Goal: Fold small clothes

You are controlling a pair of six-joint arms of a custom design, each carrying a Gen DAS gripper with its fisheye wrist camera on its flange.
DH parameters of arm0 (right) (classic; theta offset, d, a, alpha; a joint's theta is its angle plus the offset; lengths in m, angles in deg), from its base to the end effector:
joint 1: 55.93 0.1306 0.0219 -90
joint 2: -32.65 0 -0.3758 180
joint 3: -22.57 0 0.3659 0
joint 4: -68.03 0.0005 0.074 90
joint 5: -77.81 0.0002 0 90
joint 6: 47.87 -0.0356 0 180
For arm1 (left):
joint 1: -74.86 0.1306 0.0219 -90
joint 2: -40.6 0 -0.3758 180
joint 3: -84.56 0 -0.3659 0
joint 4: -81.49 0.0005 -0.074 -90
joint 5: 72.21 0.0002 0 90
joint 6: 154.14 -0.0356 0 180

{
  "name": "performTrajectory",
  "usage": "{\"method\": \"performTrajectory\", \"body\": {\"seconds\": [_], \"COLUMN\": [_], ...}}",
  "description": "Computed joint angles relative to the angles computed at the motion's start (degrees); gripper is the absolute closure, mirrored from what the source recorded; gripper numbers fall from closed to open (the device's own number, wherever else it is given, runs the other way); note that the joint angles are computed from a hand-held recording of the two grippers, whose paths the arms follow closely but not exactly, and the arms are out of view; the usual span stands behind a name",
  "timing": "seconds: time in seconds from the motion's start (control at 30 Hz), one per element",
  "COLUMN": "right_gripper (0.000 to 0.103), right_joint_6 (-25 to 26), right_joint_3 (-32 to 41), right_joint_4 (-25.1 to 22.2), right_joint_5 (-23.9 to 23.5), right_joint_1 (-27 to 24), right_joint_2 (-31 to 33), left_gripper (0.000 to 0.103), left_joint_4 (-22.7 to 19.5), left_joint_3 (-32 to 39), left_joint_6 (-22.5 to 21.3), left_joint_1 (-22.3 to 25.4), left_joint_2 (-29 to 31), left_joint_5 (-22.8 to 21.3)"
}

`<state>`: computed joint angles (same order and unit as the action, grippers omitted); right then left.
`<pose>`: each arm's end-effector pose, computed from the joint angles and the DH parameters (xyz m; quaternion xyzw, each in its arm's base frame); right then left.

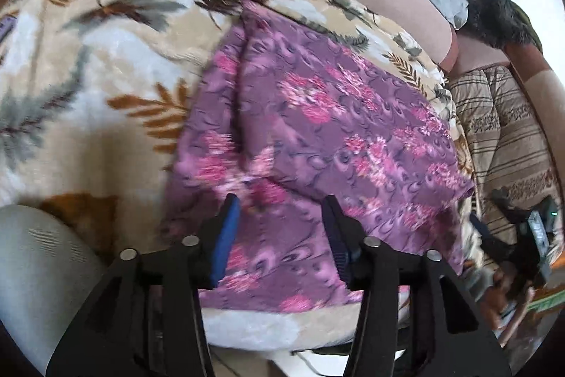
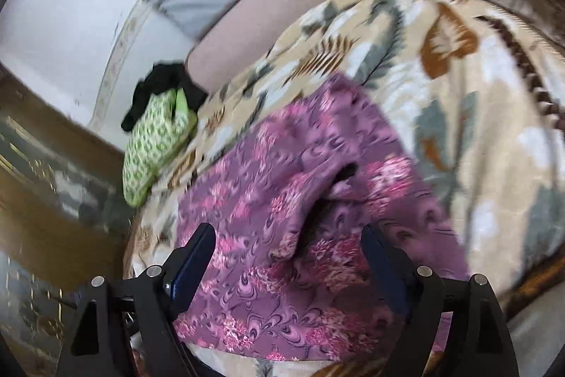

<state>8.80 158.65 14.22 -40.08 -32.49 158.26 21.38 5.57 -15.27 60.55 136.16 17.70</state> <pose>0.6148 0.2842 0.4301 -0.0183 0.8961 0.3774 0.2329 0.4706 -0.1205 0.4499 -0.2833 0.9097 -0.1584 0.2589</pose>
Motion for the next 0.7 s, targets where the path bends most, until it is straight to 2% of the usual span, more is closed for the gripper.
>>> {"method": "performTrajectory", "body": {"seconds": [0.07, 0.17, 0.2, 0.23, 0.27, 0.3, 0.33, 0.37, 0.47, 0.53, 0.57, 0.63, 0.7], "right_gripper": [0.027, 0.044, 0.055, 0.068, 0.073, 0.082, 0.093, 0.096, 0.097, 0.098, 0.098, 0.098, 0.098], "right_joint_6": [-1.79, -5.49, -5.78, -5.91, -5.84, -5.76, -5.56, -4.84, -2.88, -1.01, 1.79, 6.9, 9.34], "right_joint_3": [6.53, 9.64, 9.89, 10.75, 11.15, 11.08, 11.13, 11.13, 9.14, 2.83, -0.03, -4.94, -6.15], "right_joint_4": [-4.26, -5.49, -6.03, -6.98, -7.87, -7.99, -8.1, -8.03, -6.54, -2.34, -1.93, -2.81, -7.35], "right_joint_5": [-1.72, -3.36, -3.36, -3.19, -2.95, -2.95, -3.08, -3.04, -2.18, -2.52, -0.36, 3.96, 6.45], "right_joint_1": [-0.28, -1.18, -1.37, -1.45, -1.51, -1.46, -1.49, -1.41, -1.05, -0.88, -0.39, 0.96, 2.26], "right_joint_2": [4.97, 8.28, 8.68, 9.39, 9.81, 9.86, 9.84, 9.6, 6.94, 1.7, -1.26, -5.63, -5.54], "left_gripper": [0.054, 0.054, 0.055, 0.059, 0.076, 0.087, 0.094, 0.098, 0.098, 0.099, 0.098, 0.098, 0.098], "left_joint_4": [1.59, 3.25, 2.27, 2.58, 3.27, 2.21, 0.73, 1.25, 1.65, 1.86, 1.64, -0.7, -4.5], "left_joint_3": [0.85, 2.38, 3.39, 3.59, 3.53, 4.38, 5.42, 5.06, 4.09, 3.06, 2.35, 1.53, 1.44], "left_joint_6": [2.27, 5.06, 5.31, 6.19, 6.31, 5.68, 4.73, 4.3, 2.6, 1.79, 0.91, -0.53, -2.21], "left_joint_1": [0.93, 2.28, 2.47, 2.7, 2.76, 2.65, 2.66, 2.89, 3.09, 3.4, 3.37, 2.44, 0.83], "left_joint_2": [2.02, 5.46, 6.61, 7.17, 7.08, 7.35, 7.6, 6.87, 3.74, 0.99, -0.32, -1.22, 0.11], "left_joint_5": [3.33, 6.38, 6.59, 6.9, 6.17, 4.57, 3.38, 3.41, 2.25, 3.77, 4.41, 3.86, 1.68]}}
